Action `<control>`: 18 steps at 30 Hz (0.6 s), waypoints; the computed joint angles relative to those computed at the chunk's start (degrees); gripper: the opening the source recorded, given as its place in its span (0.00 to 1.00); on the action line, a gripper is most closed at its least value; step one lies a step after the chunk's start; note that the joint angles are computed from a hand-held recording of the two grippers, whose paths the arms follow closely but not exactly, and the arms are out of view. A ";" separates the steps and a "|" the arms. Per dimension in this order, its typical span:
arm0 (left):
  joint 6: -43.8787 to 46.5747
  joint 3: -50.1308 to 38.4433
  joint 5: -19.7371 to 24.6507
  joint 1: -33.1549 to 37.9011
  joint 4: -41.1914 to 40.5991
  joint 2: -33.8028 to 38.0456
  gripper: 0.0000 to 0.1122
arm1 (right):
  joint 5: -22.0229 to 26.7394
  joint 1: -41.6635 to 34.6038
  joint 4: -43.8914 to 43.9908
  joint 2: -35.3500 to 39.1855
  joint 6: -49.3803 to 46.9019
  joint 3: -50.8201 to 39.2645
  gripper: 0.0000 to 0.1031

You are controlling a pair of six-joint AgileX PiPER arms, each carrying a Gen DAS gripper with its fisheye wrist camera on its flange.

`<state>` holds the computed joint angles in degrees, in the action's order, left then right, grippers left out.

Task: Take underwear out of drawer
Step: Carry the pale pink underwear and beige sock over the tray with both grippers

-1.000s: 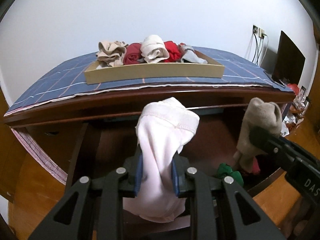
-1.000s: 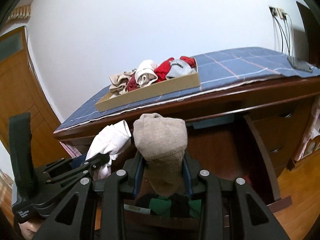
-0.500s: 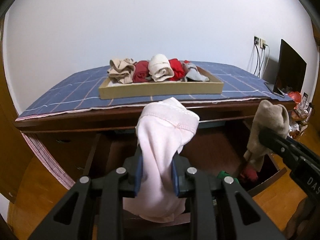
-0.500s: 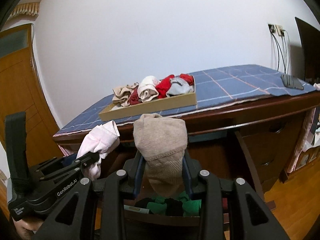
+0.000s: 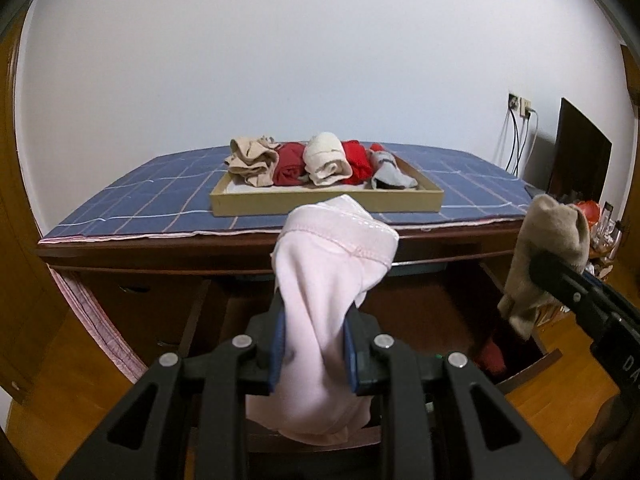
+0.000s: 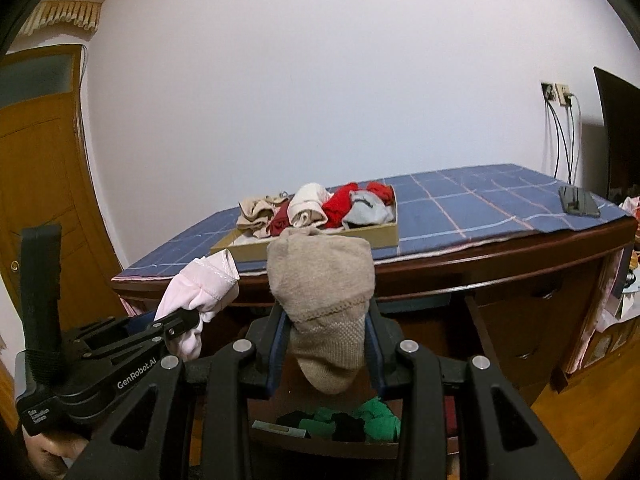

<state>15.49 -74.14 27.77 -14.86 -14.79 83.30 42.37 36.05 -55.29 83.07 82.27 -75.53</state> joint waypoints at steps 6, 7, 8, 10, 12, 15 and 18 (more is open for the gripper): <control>-0.25 0.01 -1.36 0.42 0.18 -1.16 0.20 | -0.47 -0.30 -0.33 -0.09 -1.28 -0.87 0.35; -0.24 -0.23 -1.36 0.55 0.15 -1.17 0.20 | -0.56 -0.43 -0.10 0.04 -1.65 -1.17 0.35; -0.18 -0.51 -1.38 0.76 -0.08 -1.17 0.20 | -0.75 -0.70 0.40 0.22 -2.32 -1.62 0.35; -0.91 -1.14 -1.51 0.90 0.88 -1.16 0.20 | -1.33 -1.27 1.58 0.46 -3.61 -2.41 0.35; -1.94 -1.83 -1.46 0.99 1.97 -0.94 0.20 | -1.71 -1.94 3.18 1.21 -5.57 -3.99 0.35; -2.22 -2.85 -1.34 1.31 2.22 -0.69 0.20 | -3.09 -2.89 5.67 2.42 -8.49 -6.32 0.35; -4.05 -3.96 -1.70 1.24 4.28 -0.33 0.20 | -3.41 -2.98 6.57 4.19 -11.16 -9.32 0.36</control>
<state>11.44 -78.09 26.07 -13.62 -10.51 82.97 38.96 33.07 -48.73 87.26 71.11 -84.85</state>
